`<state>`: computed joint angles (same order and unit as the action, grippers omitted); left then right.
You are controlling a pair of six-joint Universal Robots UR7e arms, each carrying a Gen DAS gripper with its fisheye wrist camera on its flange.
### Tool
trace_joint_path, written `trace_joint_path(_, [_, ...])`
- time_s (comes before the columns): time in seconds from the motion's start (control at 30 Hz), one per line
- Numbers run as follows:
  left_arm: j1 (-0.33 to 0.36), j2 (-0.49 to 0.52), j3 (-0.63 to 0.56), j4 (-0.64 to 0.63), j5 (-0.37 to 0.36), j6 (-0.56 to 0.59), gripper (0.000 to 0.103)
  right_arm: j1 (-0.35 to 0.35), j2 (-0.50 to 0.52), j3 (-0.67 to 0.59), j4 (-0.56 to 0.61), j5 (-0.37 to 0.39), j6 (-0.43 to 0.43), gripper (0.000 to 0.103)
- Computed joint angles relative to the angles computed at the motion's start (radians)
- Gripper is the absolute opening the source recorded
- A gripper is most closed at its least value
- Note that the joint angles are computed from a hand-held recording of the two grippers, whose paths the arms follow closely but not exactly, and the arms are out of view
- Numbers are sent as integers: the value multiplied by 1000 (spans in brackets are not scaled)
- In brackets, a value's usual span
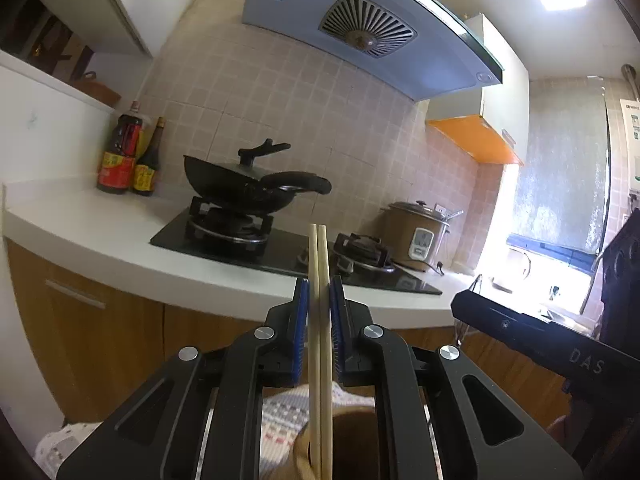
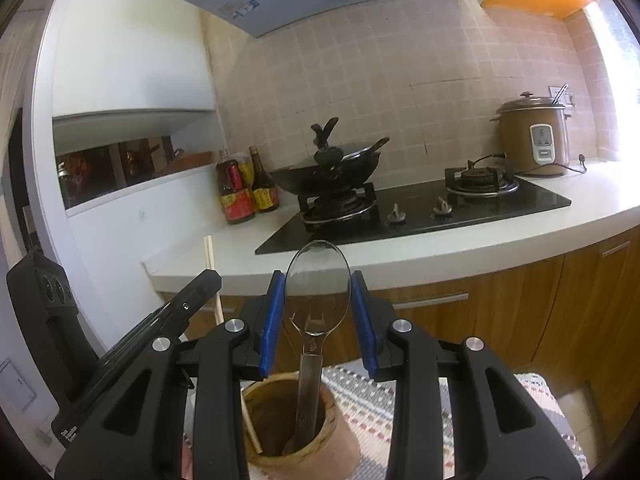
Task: Organize utensils
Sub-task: 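Carry chopsticks with left and spoon with right into the bamboo holder, then open both grippers to release chopsticks and spoon into the holder, then move both tools back down to the remaining utensils on the cloth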
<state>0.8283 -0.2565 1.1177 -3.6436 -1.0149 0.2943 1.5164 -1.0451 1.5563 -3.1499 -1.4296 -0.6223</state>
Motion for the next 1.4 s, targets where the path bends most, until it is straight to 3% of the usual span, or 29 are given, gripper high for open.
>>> trace_joint_path(0.37, [-29,-144,242,38,-13,-133,12,9,-90,102,100,-33,-7,33])
trace_joint_path(0.43, [-33,-175,286,66,-26,-172,26,8,-112,120,119,-29,3,65])
trace_joint_path(0.63, [-56,-245,400,42,-14,-216,29,6,-183,173,137,-8,15,65])
trace_joint_path(0.93, [-119,-351,572,14,71,-265,45,21,-269,285,112,-83,-45,65])
trace_joint_path(1.17, [-171,-387,673,175,235,-358,45,4,-297,358,140,-220,-78,64])
trace_joint_path(1.4, [-174,-399,756,360,300,-536,45,-49,-291,376,253,-308,-19,59])
